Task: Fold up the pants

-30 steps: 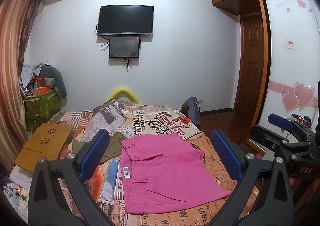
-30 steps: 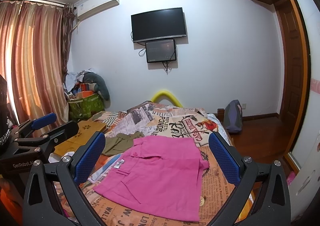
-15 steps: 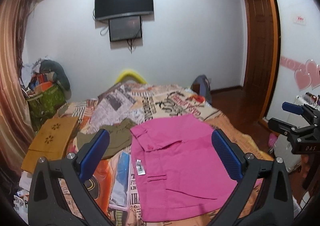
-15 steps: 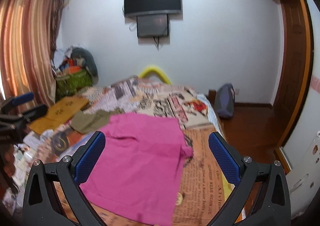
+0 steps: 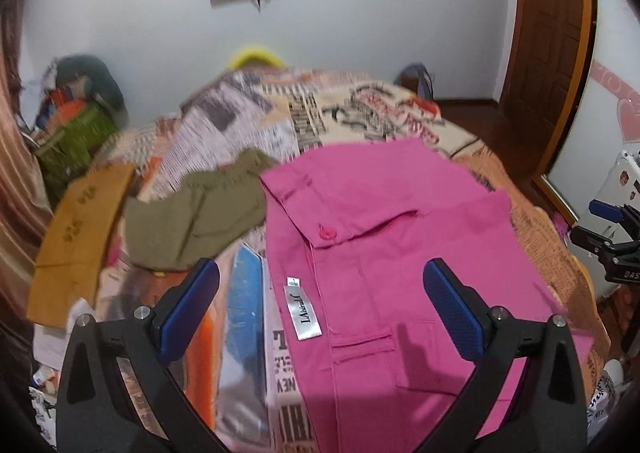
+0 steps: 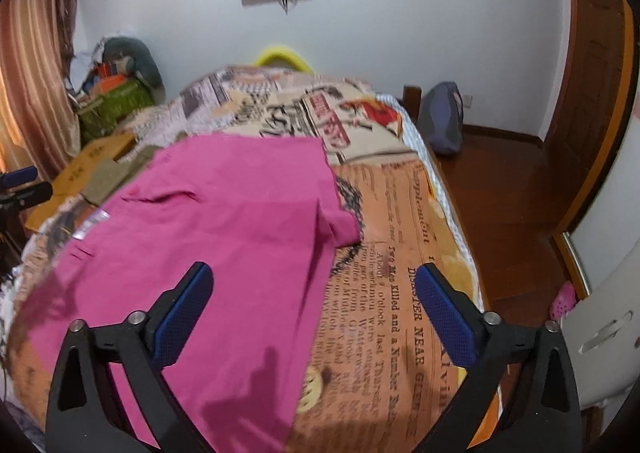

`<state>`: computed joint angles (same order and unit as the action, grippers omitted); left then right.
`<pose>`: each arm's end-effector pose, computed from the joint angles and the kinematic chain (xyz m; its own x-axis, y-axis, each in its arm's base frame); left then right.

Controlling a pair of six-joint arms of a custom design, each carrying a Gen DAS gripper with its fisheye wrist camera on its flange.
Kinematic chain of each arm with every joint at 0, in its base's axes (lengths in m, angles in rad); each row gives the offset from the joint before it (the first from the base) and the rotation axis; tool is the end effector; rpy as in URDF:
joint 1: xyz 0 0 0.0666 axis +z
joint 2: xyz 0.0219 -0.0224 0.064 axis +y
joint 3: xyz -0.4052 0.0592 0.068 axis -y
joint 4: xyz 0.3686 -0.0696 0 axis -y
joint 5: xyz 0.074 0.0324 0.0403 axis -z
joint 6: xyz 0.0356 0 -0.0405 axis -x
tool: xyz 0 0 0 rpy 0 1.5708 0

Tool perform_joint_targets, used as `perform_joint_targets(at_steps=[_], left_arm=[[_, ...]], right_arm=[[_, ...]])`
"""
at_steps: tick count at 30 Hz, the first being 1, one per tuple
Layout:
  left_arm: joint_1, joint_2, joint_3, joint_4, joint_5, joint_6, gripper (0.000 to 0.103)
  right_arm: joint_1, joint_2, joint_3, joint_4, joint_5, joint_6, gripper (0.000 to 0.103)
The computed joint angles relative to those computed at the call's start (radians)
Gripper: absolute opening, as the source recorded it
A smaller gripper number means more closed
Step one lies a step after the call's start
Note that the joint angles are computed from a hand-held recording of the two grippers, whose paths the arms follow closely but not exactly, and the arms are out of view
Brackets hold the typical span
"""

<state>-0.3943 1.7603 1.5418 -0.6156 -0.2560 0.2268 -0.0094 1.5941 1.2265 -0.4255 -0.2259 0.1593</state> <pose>0.5550 -0.2216 0.3554 -0.7146 0.0617 -0.6968 0.0553 0.9980 0.0317 0.5195 0.0027 0.3240 -0.6800 -0.1482 -0.7181 -0.2591 0.9647 0.0463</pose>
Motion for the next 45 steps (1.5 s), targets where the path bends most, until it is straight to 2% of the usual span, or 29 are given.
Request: perform_joint_targets(at_steps=[4, 6, 8, 13, 15, 18, 21, 22, 26, 27, 28, 29, 30, 37, 41, 45], left_arm=[[0.032, 0.082, 0.073, -0.067, 0.044, 0.030, 0.101], [0.044, 0.110, 0.101, -0.093, 0.064, 0.025, 0.090], [0.056, 0.143, 0.139, -0.133, 0.094, 0.019, 0.083], [0.078, 0.206, 0.203, -0.191, 0.166, 0.035, 0.068], [0.083, 0.226, 0.223, -0.214, 0.200, 0.034, 0.058], [0.086, 0.250, 0.242, -0.236, 0.237, 0.032, 0.053], [0.089, 0.256, 0.245, -0.228, 0.258, 0.043, 0.053], [0.089, 0.256, 0.245, -0.226, 0.263, 0.043, 0.052], [0.081, 0.260, 0.256, -0.241, 0.281, 0.021, 0.029], [0.079, 0.262, 0.261, -0.250, 0.291, 0.007, 0.023], [0.074, 0.265, 0.271, -0.263, 0.279, -0.006, 0.022], [0.069, 0.265, 0.272, -0.265, 0.263, -0.018, 0.015], [0.063, 0.263, 0.274, -0.267, 0.241, -0.035, 0.006], [0.052, 0.244, 0.269, -0.232, 0.147, -0.074, 0.003], [0.072, 0.257, 0.294, -0.231, 0.161, -0.068, 0.003], [0.076, 0.305, 0.334, -0.298, 0.171, -0.065, 0.004]], right_arm=[[-0.002, 0.063, 0.041, -0.008, -0.005, -0.003, 0.087], [-0.003, 0.093, 0.063, -0.019, -0.012, -0.004, 0.080], [-0.003, 0.115, 0.079, -0.031, -0.020, -0.002, 0.073], [-0.001, 0.157, 0.105, -0.047, -0.068, 0.004, 0.072], [0.003, 0.173, 0.118, -0.057, -0.084, 0.004, 0.072], [0.007, 0.191, 0.135, -0.078, -0.097, 0.024, 0.067], [0.005, 0.211, 0.161, -0.121, -0.126, 0.039, 0.056], [0.005, 0.222, 0.179, -0.142, -0.142, 0.041, 0.046], [0.000, 0.242, 0.205, -0.183, -0.195, 0.024, 0.022], [-0.002, 0.240, 0.203, -0.181, -0.206, 0.021, 0.020], [-0.001, 0.239, 0.203, -0.180, -0.209, 0.020, 0.013], [-0.001, 0.231, 0.194, -0.171, -0.208, 0.023, 0.009], [0.001, 0.226, 0.190, -0.165, -0.199, 0.026, 0.009], [0.021, 0.200, 0.160, -0.150, -0.111, 0.118, 0.005], [0.017, 0.215, 0.172, -0.184, -0.099, 0.149, 0.004], [0.023, 0.214, 0.176, -0.196, -0.076, 0.138, 0.004]])
